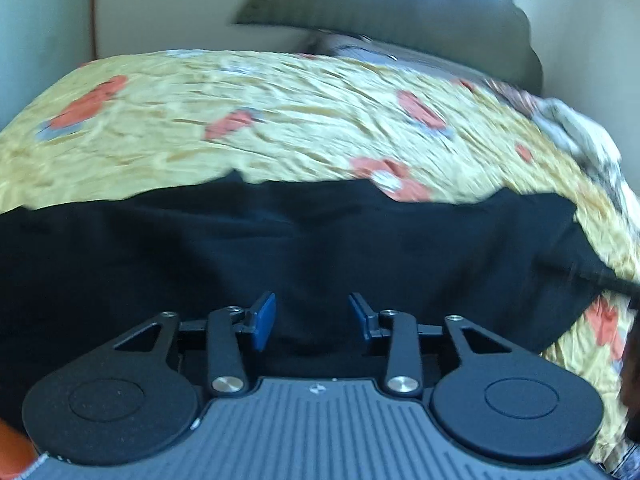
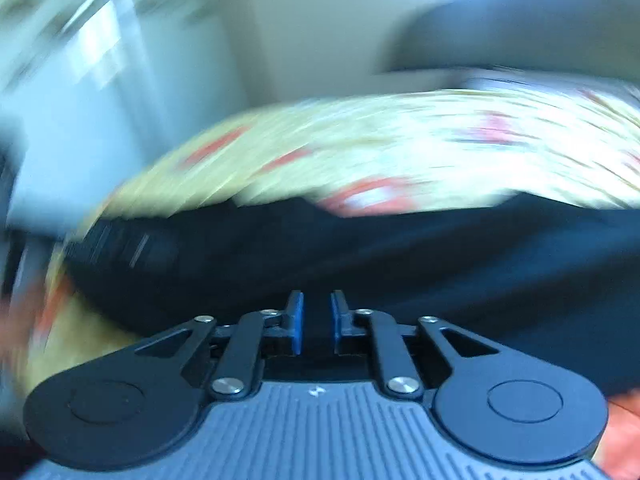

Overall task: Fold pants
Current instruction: 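Lower the folded trousers and open both tools, then grasp the trouser leg hems with the right tool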

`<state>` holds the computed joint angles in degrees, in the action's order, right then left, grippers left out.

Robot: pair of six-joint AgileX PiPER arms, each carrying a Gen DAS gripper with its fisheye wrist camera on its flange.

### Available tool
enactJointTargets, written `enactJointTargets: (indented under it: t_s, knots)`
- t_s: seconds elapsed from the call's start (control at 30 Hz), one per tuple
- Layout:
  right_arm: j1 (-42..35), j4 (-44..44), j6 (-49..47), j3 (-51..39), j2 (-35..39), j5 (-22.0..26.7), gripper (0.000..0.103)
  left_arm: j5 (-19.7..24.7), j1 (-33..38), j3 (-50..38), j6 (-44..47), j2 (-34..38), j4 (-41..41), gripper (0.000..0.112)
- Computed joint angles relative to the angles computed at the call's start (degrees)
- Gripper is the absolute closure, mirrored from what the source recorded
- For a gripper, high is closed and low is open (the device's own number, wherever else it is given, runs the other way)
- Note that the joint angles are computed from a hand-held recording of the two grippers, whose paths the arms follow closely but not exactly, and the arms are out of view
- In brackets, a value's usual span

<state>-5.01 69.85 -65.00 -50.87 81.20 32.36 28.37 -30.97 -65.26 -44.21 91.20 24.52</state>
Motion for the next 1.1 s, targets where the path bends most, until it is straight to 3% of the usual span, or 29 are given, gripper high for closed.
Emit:
enactJointTargets:
  t_s: [0.03, 0.07, 0.1, 0.23, 0.37, 0.5, 0.67, 0.87, 0.93, 1.1]
  knots:
    - [-4.7, 2.6, 1.9, -0.5, 1.1, 0.8, 0.063, -0.1, -1.1, -0.6, -1.5, 1.5, 2.0, 0.066]
    - [-8.4, 4.5, 3.0, -1.1, 2.4, 1.7, 0.047, 0.9, -2.4, -1.4, -3.7, 3.1, 4.3, 0.066]
    - [-11.7, 5.7, 4.4, -2.0, 4.1, 2.4, 0.042, 1.6, -3.3, -1.7, -5.1, 4.1, 5.5, 0.067]
    - [-19.1, 6.0, 8.3, -7.3, 11.2, 5.6, 0.042, 3.6, -7.4, -0.9, -12.9, 5.3, 15.8, 0.064]
    - [-20.5, 2.5, 16.3, -14.4, 18.1, 7.7, 0.042, 3.5, -8.2, -0.5, -11.4, 4.9, 15.0, 0.063]
    - [-18.3, 2.8, 15.8, -17.5, 18.7, 7.1, 0.038, 3.1, -7.8, -0.9, -10.5, 5.1, 13.6, 0.061]
    - [-12.9, -6.1, 22.4, -31.1, 26.3, 3.8, 0.035, 3.2, -8.0, -1.2, -10.8, 5.5, 13.4, 0.056]
    - [-9.2, -21.5, 35.9, -50.4, 39.3, 9.2, 0.034, 2.9, -7.7, -1.7, -10.0, 5.8, 12.4, 0.052]
    - [-10.0, -18.3, 33.4, -47.9, 37.9, 8.0, 0.034, 2.2, -7.4, -1.3, -9.7, 5.7, 12.1, 0.052]
    - [-16.2, 1.7, 18.7, -33.7, 29.6, 3.5, 0.034, 1.2, -7.0, -1.1, -9.1, 5.7, 11.5, 0.051]
